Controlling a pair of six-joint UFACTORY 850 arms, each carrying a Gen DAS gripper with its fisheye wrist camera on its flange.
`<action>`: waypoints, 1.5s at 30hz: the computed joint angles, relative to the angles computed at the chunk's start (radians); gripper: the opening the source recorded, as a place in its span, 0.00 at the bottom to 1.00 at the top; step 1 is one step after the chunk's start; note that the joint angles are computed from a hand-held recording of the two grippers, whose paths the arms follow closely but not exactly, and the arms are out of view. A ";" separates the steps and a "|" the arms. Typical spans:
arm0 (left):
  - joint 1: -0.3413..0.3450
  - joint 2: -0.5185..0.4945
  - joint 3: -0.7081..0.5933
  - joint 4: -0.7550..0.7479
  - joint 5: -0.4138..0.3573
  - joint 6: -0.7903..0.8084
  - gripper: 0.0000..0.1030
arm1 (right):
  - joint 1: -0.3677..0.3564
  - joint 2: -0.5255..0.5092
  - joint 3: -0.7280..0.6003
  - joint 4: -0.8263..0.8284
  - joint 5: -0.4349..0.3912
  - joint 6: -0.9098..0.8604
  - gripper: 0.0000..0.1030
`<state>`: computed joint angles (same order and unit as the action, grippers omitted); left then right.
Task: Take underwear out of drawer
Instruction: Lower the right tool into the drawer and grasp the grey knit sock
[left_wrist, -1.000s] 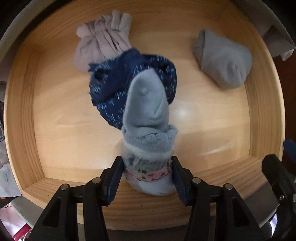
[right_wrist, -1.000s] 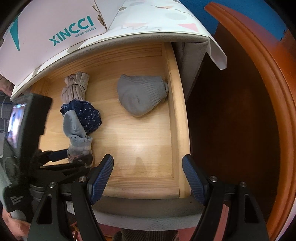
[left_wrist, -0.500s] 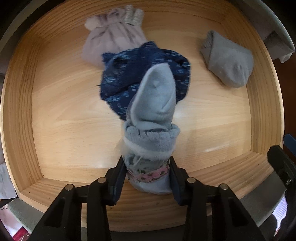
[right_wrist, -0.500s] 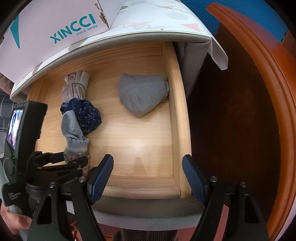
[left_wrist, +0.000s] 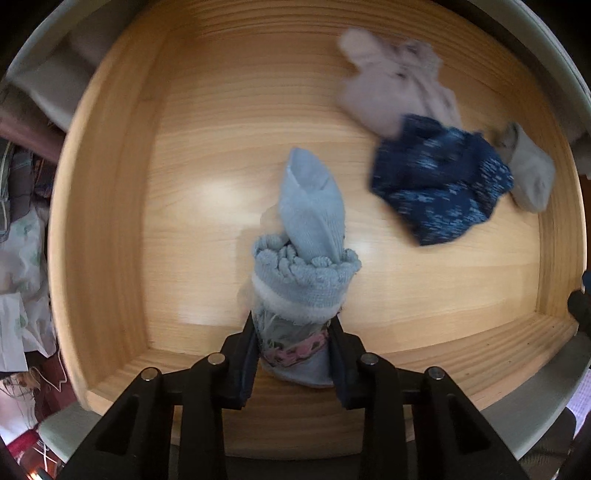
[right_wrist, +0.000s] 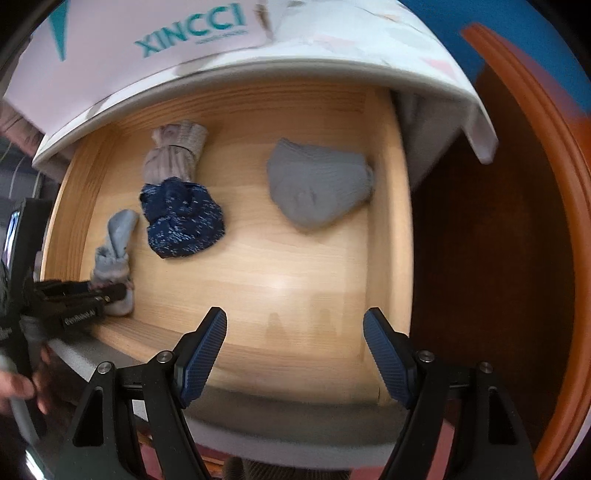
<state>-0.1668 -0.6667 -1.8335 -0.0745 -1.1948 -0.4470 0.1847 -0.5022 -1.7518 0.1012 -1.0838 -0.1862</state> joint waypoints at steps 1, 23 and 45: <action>0.012 0.005 0.008 -0.017 0.001 -0.008 0.32 | 0.004 -0.008 -0.011 -0.011 0.007 -0.027 0.71; 0.034 -0.028 0.006 -0.016 0.012 0.022 0.32 | 0.082 -0.245 -0.237 -0.209 0.094 -0.357 0.72; 0.032 0.027 0.065 -0.021 0.039 0.010 0.32 | 0.076 -0.415 -0.482 -0.141 -0.323 -0.239 0.45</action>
